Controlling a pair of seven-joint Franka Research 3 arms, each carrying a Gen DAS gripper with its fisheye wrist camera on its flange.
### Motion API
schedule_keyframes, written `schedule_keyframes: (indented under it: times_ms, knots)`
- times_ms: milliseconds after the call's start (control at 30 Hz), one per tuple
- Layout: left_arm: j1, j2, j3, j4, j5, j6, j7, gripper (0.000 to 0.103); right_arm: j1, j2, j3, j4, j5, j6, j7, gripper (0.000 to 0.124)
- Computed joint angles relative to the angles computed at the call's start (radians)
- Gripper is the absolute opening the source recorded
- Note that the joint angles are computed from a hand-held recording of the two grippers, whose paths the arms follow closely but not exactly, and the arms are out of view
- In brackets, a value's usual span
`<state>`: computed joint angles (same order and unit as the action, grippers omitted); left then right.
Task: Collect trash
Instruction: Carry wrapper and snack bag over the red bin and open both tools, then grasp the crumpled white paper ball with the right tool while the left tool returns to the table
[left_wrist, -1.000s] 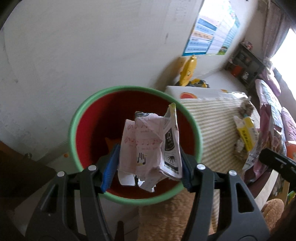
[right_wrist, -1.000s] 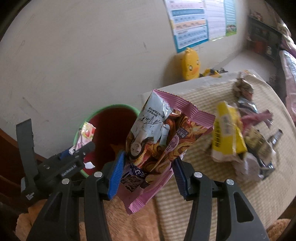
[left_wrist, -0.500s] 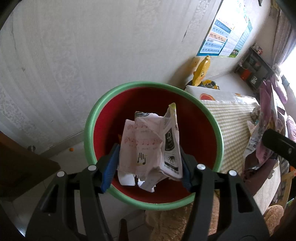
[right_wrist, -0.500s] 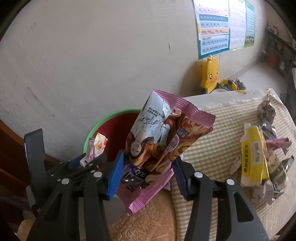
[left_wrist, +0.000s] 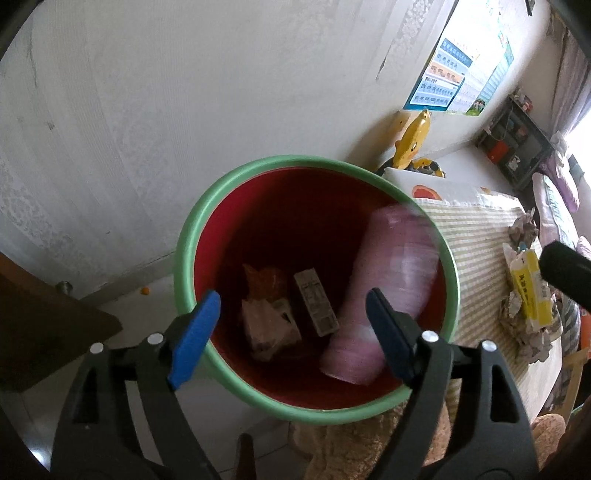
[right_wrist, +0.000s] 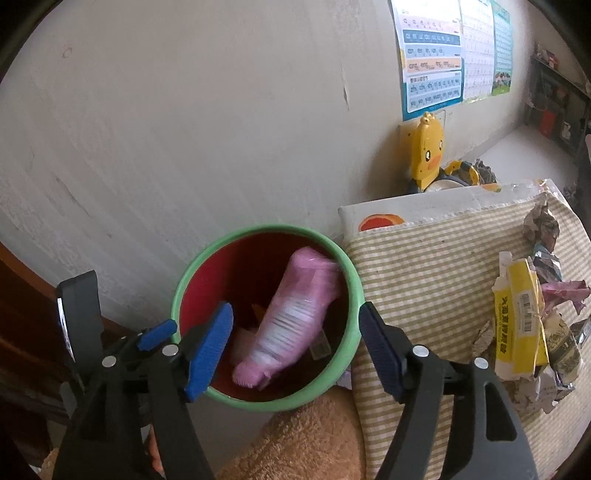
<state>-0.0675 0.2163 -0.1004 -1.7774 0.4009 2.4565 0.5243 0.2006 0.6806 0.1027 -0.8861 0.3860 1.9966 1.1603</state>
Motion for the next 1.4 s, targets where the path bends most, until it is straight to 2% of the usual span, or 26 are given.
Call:
schedule_keyframes:
  times_ms: [100, 200, 333, 433, 500, 567, 733, 800, 867, 967, 1133, 1300, 1400]
  knots:
    - [-0.002, 0.001, -0.003, 0.003, -0.004, 0.0, -0.001, 0.08, -0.013, -0.019, -0.004, -0.028, 0.007, 0.007, 0.001, 0.07]
    - [-0.005, 0.001, -0.006, 0.007, -0.008, -0.004, 0.005, 0.08, -0.031, -0.071, -0.026, -0.12, -0.001, 0.067, -0.011, 0.073]
    - [-0.013, 0.012, -0.012, 0.029, -0.015, -0.02, 0.021, 0.08, -0.053, -0.122, -0.076, -0.23, -0.051, 0.157, 0.023, 0.073]
    - [-0.021, 0.023, -0.017, 0.049, -0.023, -0.028, 0.035, 0.08, -0.064, -0.13, -0.138, -0.271, -0.145, 0.221, 0.092, 0.073]
    - [-0.029, 0.03, -0.02, 0.062, -0.022, -0.035, 0.042, 0.08, -0.087, -0.111, -0.152, -0.259, -0.174, 0.214, 0.131, 0.073]
    - [-0.034, 0.041, -0.025, 0.079, -0.032, -0.043, 0.057, 0.08, -0.105, -0.063, -0.162, -0.198, -0.211, 0.161, 0.157, 0.073]
    - [-0.063, 0.077, -0.037, 0.148, -0.041, -0.074, 0.105, 0.08, -0.121, -0.019, -0.16, -0.176, -0.268, 0.143, 0.145, 0.07]
    - [-0.077, 0.091, -0.039, 0.178, -0.036, -0.088, 0.121, 0.08, -0.123, -0.008, -0.151, -0.173, -0.276, 0.129, 0.122, 0.058]
    - [-0.09, 0.107, -0.042, 0.211, -0.033, -0.099, 0.136, 0.08, -0.141, -0.015, -0.129, -0.189, -0.245, 0.128, 0.088, 0.039]
    - [-0.107, 0.145, -0.049, 0.277, -0.044, -0.111, 0.165, 0.08, -0.151, -0.059, -0.118, -0.247, -0.213, 0.146, 0.059, 0.036]
    - [-0.145, 0.256, -0.068, 0.444, -0.081, -0.152, 0.251, 0.08, -0.21, -0.168, -0.1, -0.363, -0.091, 0.136, 0.021, 0.036]
    - [-0.194, 0.348, -0.065, 0.59, -0.099, -0.205, 0.309, 0.08, -0.23, -0.301, -0.129, -0.548, -0.054, 0.169, 0.0, 0.037]
    - [-0.218, 0.395, -0.064, 0.665, -0.113, -0.242, 0.338, 0.08, -0.242, -0.317, -0.142, -0.582, -0.038, 0.161, 0.008, 0.037]
